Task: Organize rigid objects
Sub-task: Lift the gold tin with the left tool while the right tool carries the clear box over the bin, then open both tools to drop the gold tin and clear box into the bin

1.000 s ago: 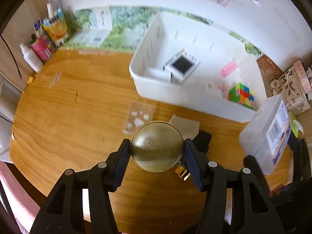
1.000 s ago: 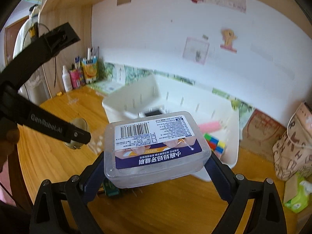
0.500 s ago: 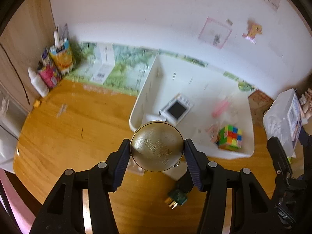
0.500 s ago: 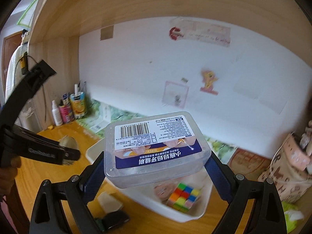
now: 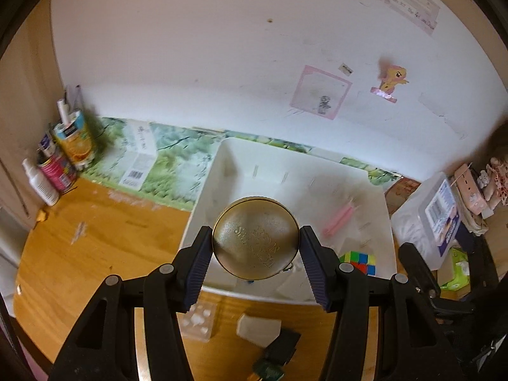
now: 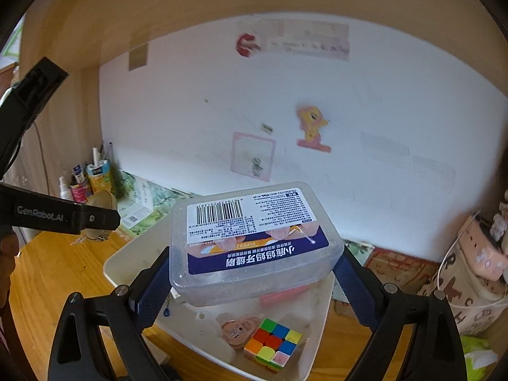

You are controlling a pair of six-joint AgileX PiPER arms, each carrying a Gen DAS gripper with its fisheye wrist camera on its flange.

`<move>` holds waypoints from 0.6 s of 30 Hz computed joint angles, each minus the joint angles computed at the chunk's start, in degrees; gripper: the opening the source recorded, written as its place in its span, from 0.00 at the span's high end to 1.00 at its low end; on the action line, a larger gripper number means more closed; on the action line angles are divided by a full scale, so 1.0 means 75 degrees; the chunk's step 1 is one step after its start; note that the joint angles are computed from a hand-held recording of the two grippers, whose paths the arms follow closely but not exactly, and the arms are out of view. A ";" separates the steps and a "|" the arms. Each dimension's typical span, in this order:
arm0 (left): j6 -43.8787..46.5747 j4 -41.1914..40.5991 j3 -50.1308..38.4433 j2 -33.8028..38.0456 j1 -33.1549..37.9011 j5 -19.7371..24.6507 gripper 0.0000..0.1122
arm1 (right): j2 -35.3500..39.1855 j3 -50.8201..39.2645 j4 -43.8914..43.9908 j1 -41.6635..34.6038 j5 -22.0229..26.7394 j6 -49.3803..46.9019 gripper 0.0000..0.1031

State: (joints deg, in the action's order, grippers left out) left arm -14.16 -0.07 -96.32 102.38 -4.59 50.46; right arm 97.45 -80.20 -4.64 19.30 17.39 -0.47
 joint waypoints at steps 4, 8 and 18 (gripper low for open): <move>0.0219 -0.0157 0.0055 0.0237 -0.0032 -0.0570 0.47 | 0.0302 -0.0119 0.0324 -0.0184 -0.0099 -0.0137 0.07; 0.0302 -0.0250 0.0095 0.0454 -0.0037 -0.0891 0.47 | 0.0526 -0.0075 0.1027 -0.0412 -0.0290 -0.0622 0.07; 0.0397 -0.0226 -0.0042 0.0768 -0.0220 -0.1104 0.47 | 0.0771 -0.0056 0.2194 -0.0836 -0.0387 -0.1336 0.07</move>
State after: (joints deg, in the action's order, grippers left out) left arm -11.19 -1.76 -96.64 108.14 -6.24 42.18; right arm 103.23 -80.61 11.81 13.03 14.48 -10.49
